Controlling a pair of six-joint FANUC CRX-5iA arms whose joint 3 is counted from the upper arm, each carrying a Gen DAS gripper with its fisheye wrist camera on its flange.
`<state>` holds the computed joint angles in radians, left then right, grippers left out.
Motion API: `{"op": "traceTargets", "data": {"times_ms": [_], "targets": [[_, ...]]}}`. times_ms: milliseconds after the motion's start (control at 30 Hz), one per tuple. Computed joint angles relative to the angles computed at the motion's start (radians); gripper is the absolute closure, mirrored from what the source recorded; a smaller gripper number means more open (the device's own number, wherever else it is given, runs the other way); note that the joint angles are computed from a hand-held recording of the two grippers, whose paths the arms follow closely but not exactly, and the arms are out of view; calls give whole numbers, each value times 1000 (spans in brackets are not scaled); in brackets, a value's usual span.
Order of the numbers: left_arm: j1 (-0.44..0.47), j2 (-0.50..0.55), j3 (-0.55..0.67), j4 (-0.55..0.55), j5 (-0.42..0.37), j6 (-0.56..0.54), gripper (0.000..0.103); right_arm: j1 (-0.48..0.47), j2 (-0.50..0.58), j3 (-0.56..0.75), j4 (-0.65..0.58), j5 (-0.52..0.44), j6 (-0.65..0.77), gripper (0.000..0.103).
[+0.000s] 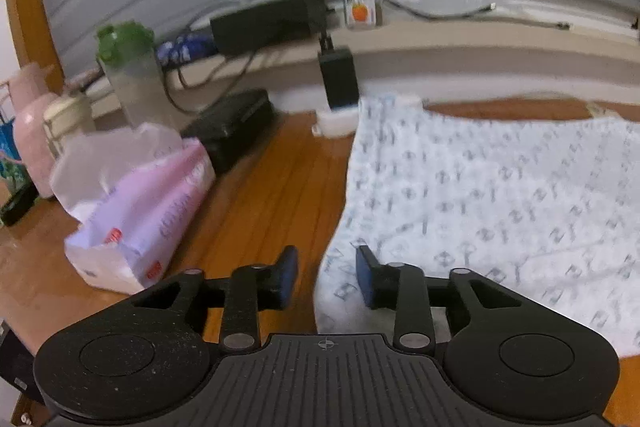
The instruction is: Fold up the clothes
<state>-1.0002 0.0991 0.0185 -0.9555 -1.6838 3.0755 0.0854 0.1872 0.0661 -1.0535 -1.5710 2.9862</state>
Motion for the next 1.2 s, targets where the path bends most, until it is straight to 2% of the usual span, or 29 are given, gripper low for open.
{"op": "traceTargets", "data": {"times_ms": [67,133,167,200,333,400,500,633,667,700,733,833,900,1033,1200], "targets": [[-13,14,34,-28,-7,-28,56,-14,-1,6,-2,27,13,77],[-17,26,60,-51,22,-54,52,-27,2,15,-1,56,24,77],[-16,34,73,-62,49,-67,46,-32,3,16,1,78,34,76],[-11,44,86,-71,84,-81,42,-38,4,16,3,101,43,76],[28,96,140,-74,246,-143,41,-66,24,24,20,193,64,74],[56,129,172,-62,336,-182,40,-72,28,18,23,235,92,66],[97,184,218,-36,457,-244,40,-70,45,30,39,253,131,65],[112,249,279,-4,577,-306,40,-38,34,12,67,308,202,66],[107,259,290,0,591,-314,40,-29,31,9,72,321,213,69],[102,270,301,5,605,-324,40,-25,29,10,73,328,219,90],[98,280,313,10,619,-333,40,-21,28,12,74,335,225,101],[73,290,326,16,652,-349,39,-42,23,26,19,331,236,101],[57,297,336,21,673,-364,34,-54,15,32,-20,335,223,101],[33,323,367,41,708,-423,33,-51,10,34,-40,351,214,101],[30,371,412,87,694,-512,34,-39,13,31,-25,372,191,101]]}}
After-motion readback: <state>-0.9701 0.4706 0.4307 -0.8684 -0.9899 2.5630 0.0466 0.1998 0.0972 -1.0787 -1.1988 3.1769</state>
